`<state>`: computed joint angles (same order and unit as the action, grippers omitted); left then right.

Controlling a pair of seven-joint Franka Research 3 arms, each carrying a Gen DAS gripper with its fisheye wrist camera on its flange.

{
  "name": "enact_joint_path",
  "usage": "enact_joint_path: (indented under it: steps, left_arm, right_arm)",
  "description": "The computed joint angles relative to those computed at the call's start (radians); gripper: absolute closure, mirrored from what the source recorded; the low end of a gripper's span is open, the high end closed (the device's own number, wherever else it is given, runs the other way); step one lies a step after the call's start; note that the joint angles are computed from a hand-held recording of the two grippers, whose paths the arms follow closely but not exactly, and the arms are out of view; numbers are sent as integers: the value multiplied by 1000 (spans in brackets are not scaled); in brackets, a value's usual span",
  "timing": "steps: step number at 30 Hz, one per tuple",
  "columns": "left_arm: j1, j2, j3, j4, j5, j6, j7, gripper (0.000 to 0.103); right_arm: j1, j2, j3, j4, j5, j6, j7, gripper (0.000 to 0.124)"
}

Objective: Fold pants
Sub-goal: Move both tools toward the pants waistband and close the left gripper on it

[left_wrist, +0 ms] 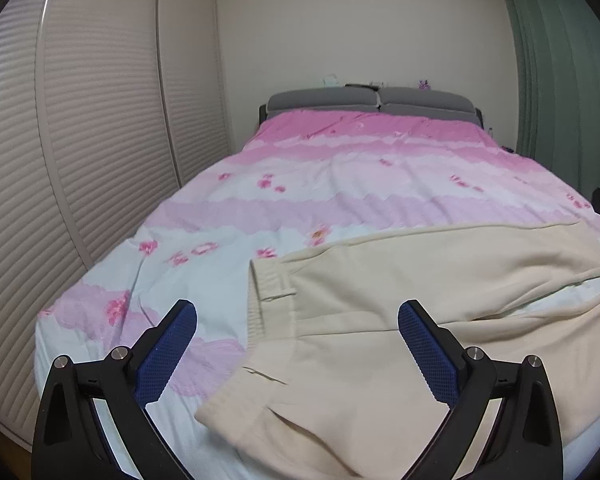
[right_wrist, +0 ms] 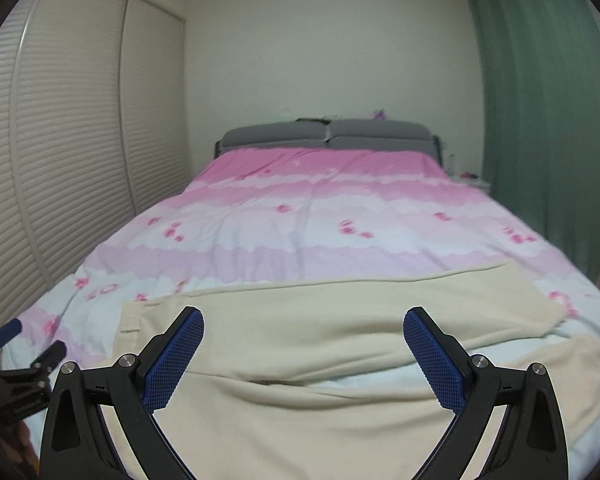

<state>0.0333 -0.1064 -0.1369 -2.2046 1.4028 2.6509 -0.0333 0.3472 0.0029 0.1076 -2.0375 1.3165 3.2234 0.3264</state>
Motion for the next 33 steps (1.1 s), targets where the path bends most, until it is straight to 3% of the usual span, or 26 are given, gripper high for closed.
enact_joint_path:
  steps: [3, 5, 9, 10, 12, 14, 17, 19, 21, 23, 25, 27, 28, 31, 33]
  left_arm:
    - [33, 51, 39, 17, 30, 104, -4, 8]
    - [59, 111, 70, 51, 4, 187, 52, 19]
    - [94, 217, 115, 120, -104, 286, 198, 26]
    - [100, 240, 124, 135, -142, 306, 242, 28]
    - [119, 288, 131, 161, -276, 353, 383, 31]
    - [177, 342, 83, 184, -500, 388, 615, 39]
    - [321, 407, -82, 223, -823, 366, 956, 44]
    - [349, 451, -114, 268, -899, 356, 1056, 46]
    - [424, 511, -204, 322, -1018, 324, 1199, 51]
    - [462, 562, -254, 369, -1095, 282, 1288, 59]
    - [457, 605, -253, 413, -1135, 245, 1328, 63]
    - [451, 622, -248, 421, -1169, 259, 1355, 63]
    - [455, 627, -253, 418, -1192, 273, 1372, 67]
    - [414, 615, -201, 405, -1218, 298, 1364, 82]
    - [425, 614, -211, 398, -1261, 305, 1398, 86]
  right_arm:
    - [17, 81, 25, 43, -105, 18, 89, 23]
    - [32, 132, 35, 69, -183, 21, 164, 23]
    - [25, 220, 93, 128, -252, 48, 226, 23]
    - [53, 249, 76, 148, -281, 64, 251, 23]
    - [176, 314, -33, 197, -358, 77, 333, 23]
    - [291, 365, -150, 236, -413, 62, 407, 23]
    - [438, 470, -321, 332, -494, -7, 550, 23]
    - [477, 529, -376, 394, -536, -51, 632, 23]
    - [501, 576, -418, 445, -574, -89, 707, 23]
    - [519, 603, -448, 472, -609, -110, 768, 23]
    - [523, 635, -466, 504, -641, -130, 819, 23]
    - [518, 654, -468, 525, -668, -138, 856, 23]
    - [513, 662, -465, 532, -681, -140, 869, 23]
    - [509, 674, -467, 535, -724, -135, 906, 23]
    - [510, 682, -472, 539, -752, -138, 936, 23]
